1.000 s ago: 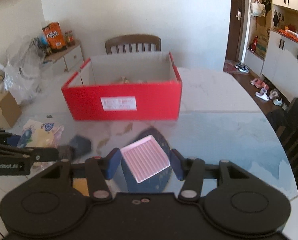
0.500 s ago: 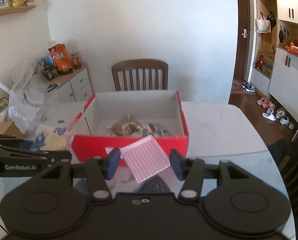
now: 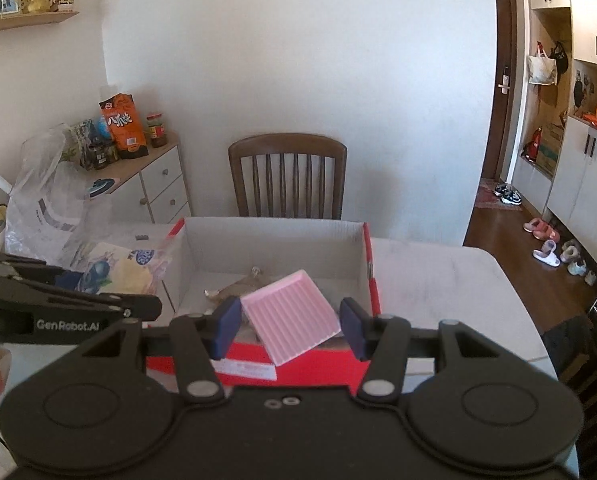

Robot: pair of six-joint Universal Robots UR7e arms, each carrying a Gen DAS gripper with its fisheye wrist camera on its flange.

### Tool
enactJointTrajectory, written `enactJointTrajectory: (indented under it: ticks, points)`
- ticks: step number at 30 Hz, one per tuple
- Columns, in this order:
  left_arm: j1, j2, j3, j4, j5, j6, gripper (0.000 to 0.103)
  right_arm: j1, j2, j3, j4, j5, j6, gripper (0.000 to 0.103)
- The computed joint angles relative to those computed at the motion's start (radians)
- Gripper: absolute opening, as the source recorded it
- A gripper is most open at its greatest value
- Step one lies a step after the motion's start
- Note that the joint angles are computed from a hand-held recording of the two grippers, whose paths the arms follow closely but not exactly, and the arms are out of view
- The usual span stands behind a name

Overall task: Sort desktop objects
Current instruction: 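Carry the bread packet and sticky-note pad over the red shoebox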

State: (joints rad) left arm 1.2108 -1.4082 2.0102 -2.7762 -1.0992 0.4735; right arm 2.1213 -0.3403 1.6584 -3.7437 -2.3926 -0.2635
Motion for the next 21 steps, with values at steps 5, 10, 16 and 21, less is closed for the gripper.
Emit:
enactJointTrajectory:
  ticks: [5,10,16,21]
  points:
    - [0.008,0.077,-0.085,0.027,0.014,-0.003,0.054,-0.034,0.002,-0.034,0.033,0.032,-0.015,0.053]
    - [0.023,0.153,-0.174,0.074,0.027,-0.019,0.054,-0.065,0.015,-0.079,0.077,0.050,-0.022,0.053]
    - [0.040,0.232,-0.250,0.113,0.049,-0.026,0.054,-0.098,0.035,-0.132,0.136,0.069,-0.026,0.053]
    - [0.053,0.290,-0.299,0.141,0.075,-0.014,0.054,-0.127,0.050,-0.180,0.209,0.081,-0.017,0.053]
